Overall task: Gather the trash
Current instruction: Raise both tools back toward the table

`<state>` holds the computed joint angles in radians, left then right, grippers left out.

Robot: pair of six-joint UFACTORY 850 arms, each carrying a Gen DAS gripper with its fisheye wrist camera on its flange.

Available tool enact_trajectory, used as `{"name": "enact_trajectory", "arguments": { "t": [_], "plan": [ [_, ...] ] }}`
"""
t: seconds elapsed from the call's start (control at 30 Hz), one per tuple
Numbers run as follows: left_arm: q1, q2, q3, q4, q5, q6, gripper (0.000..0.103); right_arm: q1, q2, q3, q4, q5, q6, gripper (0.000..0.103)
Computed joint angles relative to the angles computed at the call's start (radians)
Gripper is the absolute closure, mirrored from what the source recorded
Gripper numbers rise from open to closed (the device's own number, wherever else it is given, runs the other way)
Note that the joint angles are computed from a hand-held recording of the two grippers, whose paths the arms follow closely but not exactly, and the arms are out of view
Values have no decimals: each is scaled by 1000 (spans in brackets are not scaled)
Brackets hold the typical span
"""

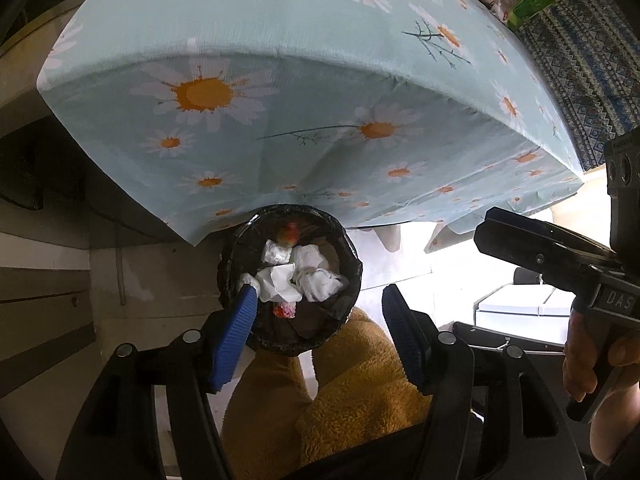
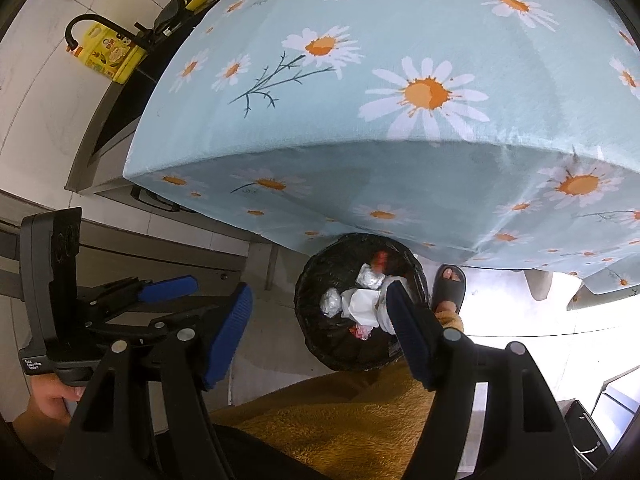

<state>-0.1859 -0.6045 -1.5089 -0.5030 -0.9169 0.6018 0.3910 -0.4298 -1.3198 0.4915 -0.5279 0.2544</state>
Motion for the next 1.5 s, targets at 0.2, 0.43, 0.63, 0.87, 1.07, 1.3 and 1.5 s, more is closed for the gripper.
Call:
{"name": "enact_trajectory", "arguments": {
  "t": [0.2, 0.43, 0.63, 0.87, 1.07, 1.3, 1.5],
  "plan": [
    [3, 8, -8, -7, -2, 10, 40, 0, 15, 5, -29, 10, 30, 34],
    [8, 23, -17, -26, -10, 35, 40, 1, 39, 8, -82, 17, 83, 34],
    [10, 41, -37, -58, -18, 70, 40, 3, 66, 1, -172, 20, 160, 34],
    [8, 50, -84, -97, -24, 104, 40, -7, 88, -24, -291, 27, 253, 34],
    [5, 40, -140, -117, -20, 111, 40, -27, 81, -67, -350, 29, 278, 34],
    [-2, -4, -240, -127, -19, 78, 40, -58, 47, -130, -346, 20, 233, 34],
    [-11, -53, -333, -108, -18, 26, 40, -101, -8, -215, -308, -5, 151, 31]
  ]
}}
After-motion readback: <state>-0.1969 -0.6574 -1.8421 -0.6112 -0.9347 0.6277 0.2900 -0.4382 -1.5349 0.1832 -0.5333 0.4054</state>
